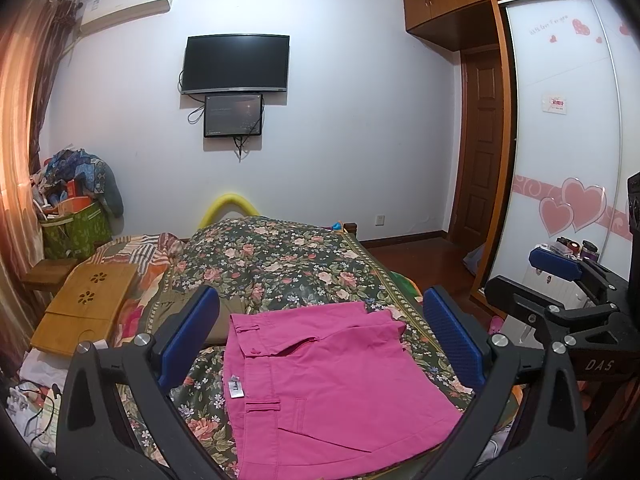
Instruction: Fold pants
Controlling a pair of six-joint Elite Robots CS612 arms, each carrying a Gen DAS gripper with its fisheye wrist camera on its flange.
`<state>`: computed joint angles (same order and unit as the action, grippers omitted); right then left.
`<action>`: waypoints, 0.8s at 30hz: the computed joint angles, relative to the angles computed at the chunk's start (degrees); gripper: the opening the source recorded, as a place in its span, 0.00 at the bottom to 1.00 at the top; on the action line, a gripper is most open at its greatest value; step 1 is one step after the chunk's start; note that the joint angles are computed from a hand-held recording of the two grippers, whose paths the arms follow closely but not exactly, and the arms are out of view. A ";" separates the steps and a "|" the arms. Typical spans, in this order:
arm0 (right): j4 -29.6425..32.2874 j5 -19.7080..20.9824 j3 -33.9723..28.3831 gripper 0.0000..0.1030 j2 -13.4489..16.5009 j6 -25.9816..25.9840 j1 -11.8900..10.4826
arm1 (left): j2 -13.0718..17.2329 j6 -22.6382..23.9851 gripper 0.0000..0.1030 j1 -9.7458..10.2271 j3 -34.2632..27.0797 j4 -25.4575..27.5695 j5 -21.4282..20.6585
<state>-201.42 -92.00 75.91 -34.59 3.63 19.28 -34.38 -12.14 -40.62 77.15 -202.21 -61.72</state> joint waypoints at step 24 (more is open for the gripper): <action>-0.01 0.27 0.23 1.00 -0.17 0.28 -0.07 | 0.26 -0.61 1.00 0.37 0.12 -0.04 -0.51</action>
